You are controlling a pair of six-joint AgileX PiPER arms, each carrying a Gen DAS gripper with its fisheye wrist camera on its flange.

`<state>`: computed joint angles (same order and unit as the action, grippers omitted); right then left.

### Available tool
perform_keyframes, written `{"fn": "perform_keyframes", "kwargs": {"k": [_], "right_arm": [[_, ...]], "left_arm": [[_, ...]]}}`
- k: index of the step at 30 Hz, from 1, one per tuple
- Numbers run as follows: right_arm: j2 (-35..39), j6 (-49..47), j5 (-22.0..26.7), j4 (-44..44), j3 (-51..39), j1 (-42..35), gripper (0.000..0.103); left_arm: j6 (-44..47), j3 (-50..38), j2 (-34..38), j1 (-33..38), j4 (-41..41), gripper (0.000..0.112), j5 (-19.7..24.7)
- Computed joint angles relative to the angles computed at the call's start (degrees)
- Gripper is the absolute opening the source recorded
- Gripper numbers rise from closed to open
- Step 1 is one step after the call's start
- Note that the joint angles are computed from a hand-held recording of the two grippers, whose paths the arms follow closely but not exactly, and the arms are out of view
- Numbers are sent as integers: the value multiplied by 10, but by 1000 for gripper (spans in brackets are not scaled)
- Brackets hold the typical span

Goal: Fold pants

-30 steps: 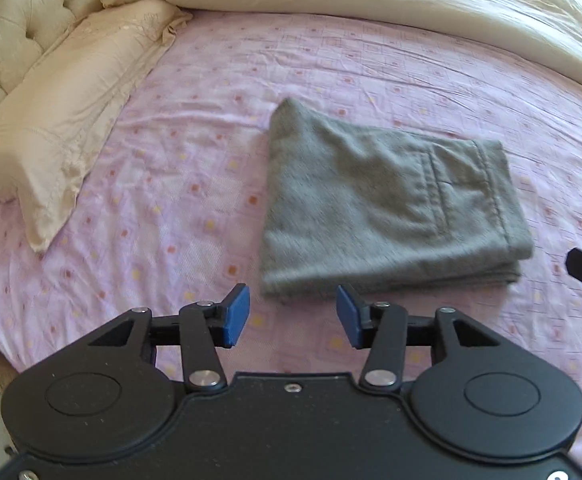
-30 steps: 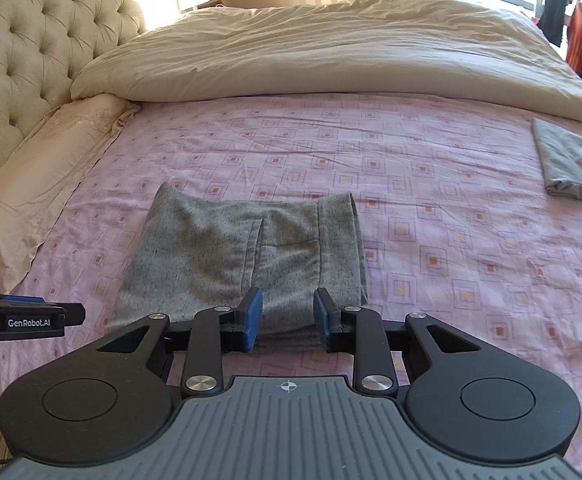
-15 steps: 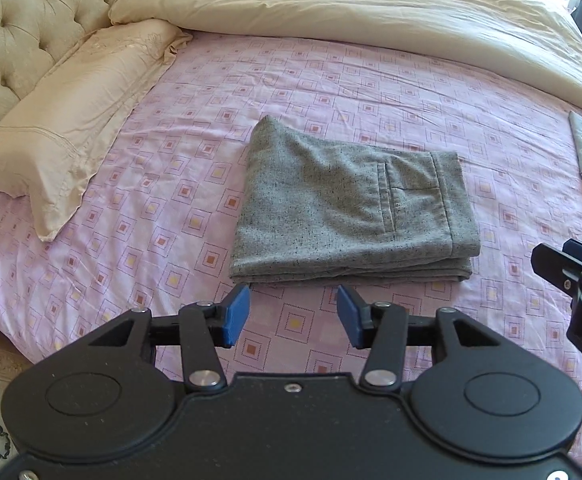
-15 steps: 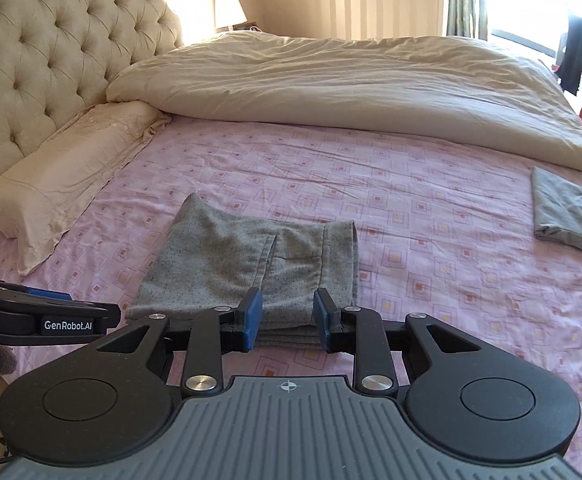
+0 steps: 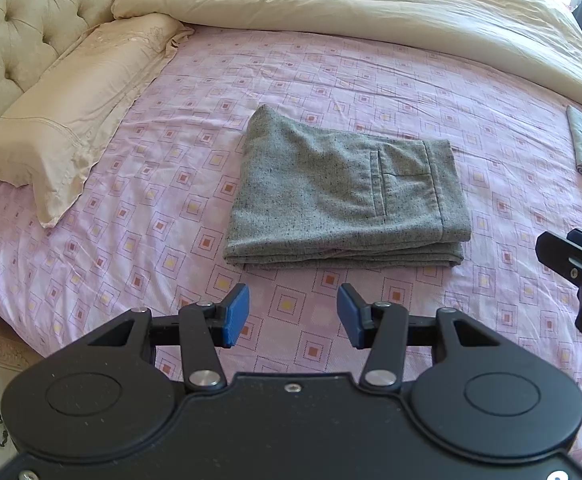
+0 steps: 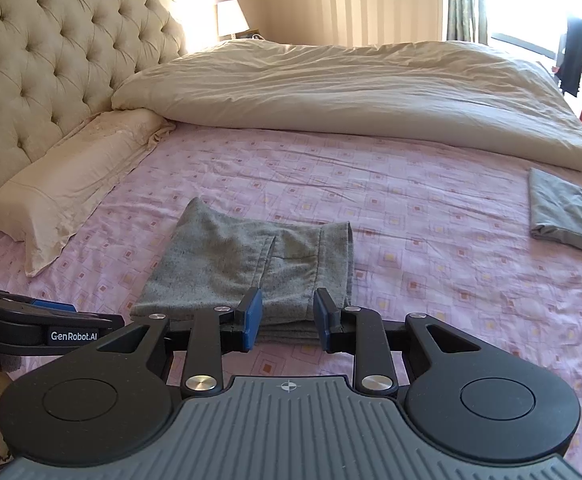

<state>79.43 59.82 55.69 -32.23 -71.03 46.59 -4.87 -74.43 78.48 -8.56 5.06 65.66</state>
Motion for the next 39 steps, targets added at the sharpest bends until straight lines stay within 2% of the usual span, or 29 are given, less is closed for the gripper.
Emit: {"fn": "perform_keyframes", "kwargs": {"k": [20, 39], "right_arm": [[-32, -20, -28, 12, 33, -22, 28], [-83, -85, -65, 65, 89, -65, 28]], "left_arm": [[-49, 8, -12, -47, 22, 56, 5], [-139, 27, -30, -121, 53, 56, 28]]}}
